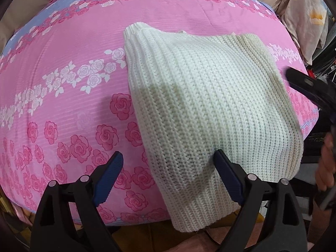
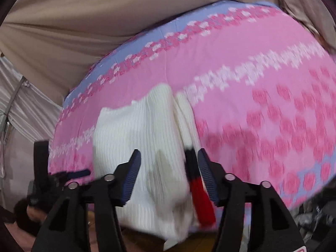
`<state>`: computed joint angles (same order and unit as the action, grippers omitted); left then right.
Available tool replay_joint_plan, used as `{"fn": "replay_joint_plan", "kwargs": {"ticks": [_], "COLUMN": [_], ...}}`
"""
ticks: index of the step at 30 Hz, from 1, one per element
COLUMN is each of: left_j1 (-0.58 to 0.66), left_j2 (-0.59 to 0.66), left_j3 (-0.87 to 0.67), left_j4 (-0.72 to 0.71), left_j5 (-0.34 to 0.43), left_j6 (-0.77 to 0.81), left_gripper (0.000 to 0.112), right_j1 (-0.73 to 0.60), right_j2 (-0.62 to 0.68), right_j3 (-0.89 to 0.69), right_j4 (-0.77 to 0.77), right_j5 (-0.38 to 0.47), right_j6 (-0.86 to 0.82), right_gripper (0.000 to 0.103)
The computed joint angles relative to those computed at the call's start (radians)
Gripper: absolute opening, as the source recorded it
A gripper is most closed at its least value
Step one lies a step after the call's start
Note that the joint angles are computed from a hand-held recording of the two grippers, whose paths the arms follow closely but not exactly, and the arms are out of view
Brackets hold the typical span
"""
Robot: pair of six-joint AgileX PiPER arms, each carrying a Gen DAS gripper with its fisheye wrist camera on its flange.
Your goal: Fold small clothes
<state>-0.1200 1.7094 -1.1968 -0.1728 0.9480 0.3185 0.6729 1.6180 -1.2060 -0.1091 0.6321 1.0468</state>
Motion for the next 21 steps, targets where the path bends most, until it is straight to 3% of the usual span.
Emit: {"fn": "replay_joint_plan", "kwargs": {"ticks": [2,3,4,5,8,10,13,16,19,21], "left_j1": [-0.008,-0.009,-0.010,-0.007,-0.002,-0.004,-0.009,-0.008,0.003,0.012], "left_j2": [-0.001,-0.008,-0.012,-0.014,-0.001,0.027,0.048,0.024,0.017,0.012], "left_j3": [-0.012,-0.015,-0.020,-0.028,-0.043,-0.049,-0.043,-0.029,-0.027,-0.025], "left_j4": [0.008,0.011,0.013,0.011,-0.001,-0.013,-0.014,-0.012,-0.021,-0.030], "left_j5": [-0.003,-0.008,-0.010,-0.011,-0.014,-0.014,-0.012,-0.018,-0.001,0.010], "left_j6": [-0.008,-0.013,-0.017,-0.017,-0.020,-0.027,-0.042,-0.037,-0.034,-0.022], "left_gripper": [0.086,0.086,0.086,0.086,0.086,0.086,0.086,0.086,0.086,0.086], "right_j1": [-0.042,-0.055,-0.063,-0.063,-0.057,-0.064,-0.116,-0.123,-0.057,-0.015], "right_j2": [0.115,0.179,0.238,0.272,0.174,0.127,0.208,0.156,0.024,-0.030], "right_j3": [-0.084,-0.137,-0.195,-0.237,-0.165,-0.120,-0.100,-0.008,0.022,0.035], "right_j4": [0.058,0.102,0.131,0.120,0.028,-0.012,0.164,0.223,0.060,0.069], "right_j5": [0.000,0.003,0.022,0.051,-0.047,-0.057,-0.026,-0.108,-0.055,-0.001], "right_j6": [-0.097,-0.160,-0.211,-0.223,-0.113,-0.051,-0.215,-0.218,-0.060,-0.065], "right_gripper": [0.057,0.052,0.024,0.015,0.013,0.013,0.015,0.020,0.026,0.031]}}
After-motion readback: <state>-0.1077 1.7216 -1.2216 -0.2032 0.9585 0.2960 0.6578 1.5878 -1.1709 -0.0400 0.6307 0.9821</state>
